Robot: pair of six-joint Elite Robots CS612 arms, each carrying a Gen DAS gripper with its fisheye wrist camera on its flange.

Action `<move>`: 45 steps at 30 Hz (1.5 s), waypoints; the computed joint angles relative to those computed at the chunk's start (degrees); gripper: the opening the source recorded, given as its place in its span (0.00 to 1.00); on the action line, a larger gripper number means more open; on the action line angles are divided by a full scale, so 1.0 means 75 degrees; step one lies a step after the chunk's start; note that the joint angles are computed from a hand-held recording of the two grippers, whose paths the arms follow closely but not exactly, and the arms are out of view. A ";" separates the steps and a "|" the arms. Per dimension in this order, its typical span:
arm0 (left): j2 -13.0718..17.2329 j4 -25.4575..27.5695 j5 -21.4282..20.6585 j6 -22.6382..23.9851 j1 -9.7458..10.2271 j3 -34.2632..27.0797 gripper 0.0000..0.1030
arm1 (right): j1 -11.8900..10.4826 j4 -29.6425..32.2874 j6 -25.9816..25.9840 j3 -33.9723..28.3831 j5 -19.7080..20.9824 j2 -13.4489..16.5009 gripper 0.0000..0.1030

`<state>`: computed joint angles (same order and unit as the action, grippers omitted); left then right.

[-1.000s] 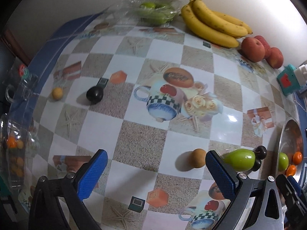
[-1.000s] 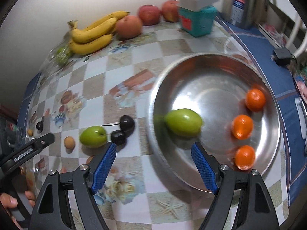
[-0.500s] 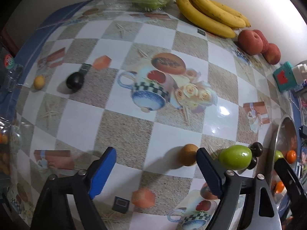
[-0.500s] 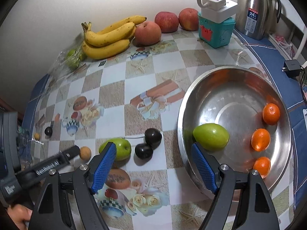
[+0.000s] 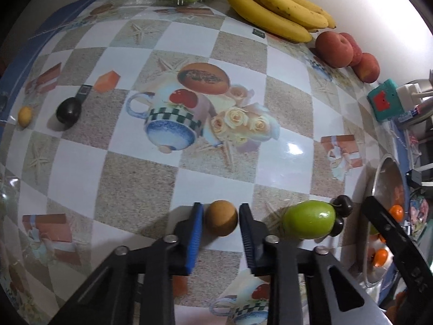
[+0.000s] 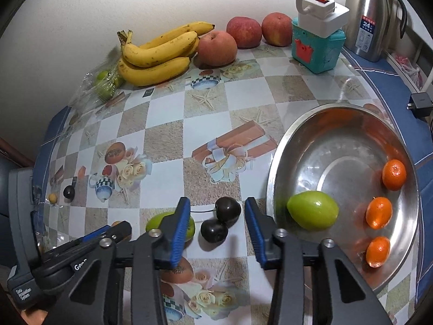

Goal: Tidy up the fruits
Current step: 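Close the right tool on the dark plum, then carry the kiwi and the plum over the steel bowl with both tools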

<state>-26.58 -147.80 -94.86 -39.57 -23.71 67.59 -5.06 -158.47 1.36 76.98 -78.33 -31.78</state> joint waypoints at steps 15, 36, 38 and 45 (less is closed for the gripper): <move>-0.0004 -0.0229 0.0065 -0.0139 0.0055 -0.0038 0.26 | 0.0119 0.0547 -0.0125 -0.0421 -0.0597 0.0291 0.33; -0.0131 -0.0451 0.0193 -0.0198 0.0042 0.0152 0.26 | 0.0095 0.0741 0.0091 -0.0473 -0.0474 0.0346 0.23; -0.0149 -0.0485 0.0220 -0.0204 0.0039 0.0178 0.26 | 0.0087 0.0742 0.0119 -0.0464 -0.0438 0.0334 0.22; -0.0191 -0.0564 0.0307 -0.0190 0.0040 0.0223 0.26 | 0.0024 0.0516 0.0256 -0.0327 -0.0265 0.0197 0.22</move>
